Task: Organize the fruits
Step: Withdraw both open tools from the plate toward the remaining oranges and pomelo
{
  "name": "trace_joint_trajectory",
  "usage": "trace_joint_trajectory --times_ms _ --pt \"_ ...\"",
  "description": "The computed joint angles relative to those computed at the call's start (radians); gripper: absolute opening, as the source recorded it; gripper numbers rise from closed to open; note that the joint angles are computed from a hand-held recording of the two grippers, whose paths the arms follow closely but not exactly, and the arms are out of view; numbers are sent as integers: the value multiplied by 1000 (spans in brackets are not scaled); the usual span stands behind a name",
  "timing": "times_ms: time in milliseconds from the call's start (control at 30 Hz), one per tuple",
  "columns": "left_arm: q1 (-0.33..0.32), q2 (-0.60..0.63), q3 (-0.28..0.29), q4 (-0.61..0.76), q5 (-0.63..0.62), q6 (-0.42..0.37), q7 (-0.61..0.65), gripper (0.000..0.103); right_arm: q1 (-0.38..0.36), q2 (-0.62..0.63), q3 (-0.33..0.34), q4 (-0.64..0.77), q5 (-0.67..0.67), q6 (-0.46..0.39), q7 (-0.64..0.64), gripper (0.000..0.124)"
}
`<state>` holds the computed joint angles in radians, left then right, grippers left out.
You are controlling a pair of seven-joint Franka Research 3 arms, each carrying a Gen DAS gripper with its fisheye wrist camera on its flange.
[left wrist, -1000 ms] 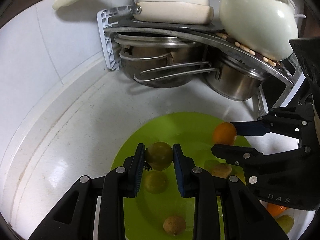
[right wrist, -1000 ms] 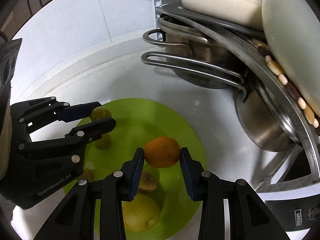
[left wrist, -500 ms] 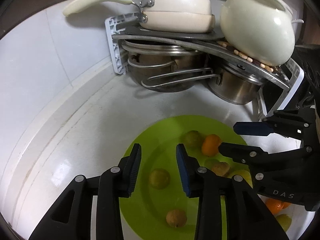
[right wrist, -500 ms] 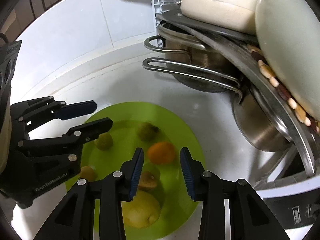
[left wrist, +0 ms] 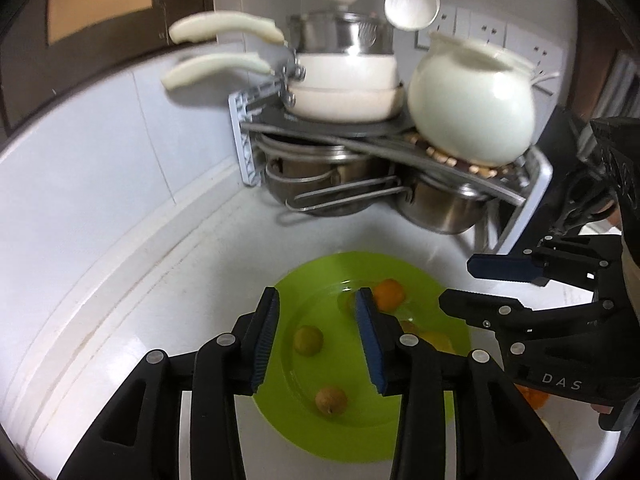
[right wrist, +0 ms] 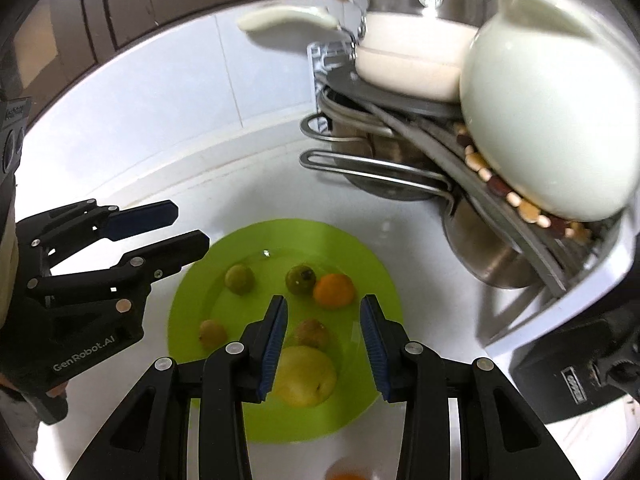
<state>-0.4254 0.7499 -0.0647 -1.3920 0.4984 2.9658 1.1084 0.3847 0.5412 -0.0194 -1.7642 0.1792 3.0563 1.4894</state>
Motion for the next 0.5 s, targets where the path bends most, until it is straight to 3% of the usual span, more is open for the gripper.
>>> trace_joint_trajectory --times_ms 200,400,500 --pt "-60 -112 86 -154 65 109 -96 46 77 -98 -68 -144 -11 116 23 41" --pt "-194 -210 250 -291 169 219 -240 55 220 -191 -199 -286 27 229 27 52" --pt "-301 -245 368 -351 214 266 -312 59 310 -230 -274 -355 83 290 -8 58"
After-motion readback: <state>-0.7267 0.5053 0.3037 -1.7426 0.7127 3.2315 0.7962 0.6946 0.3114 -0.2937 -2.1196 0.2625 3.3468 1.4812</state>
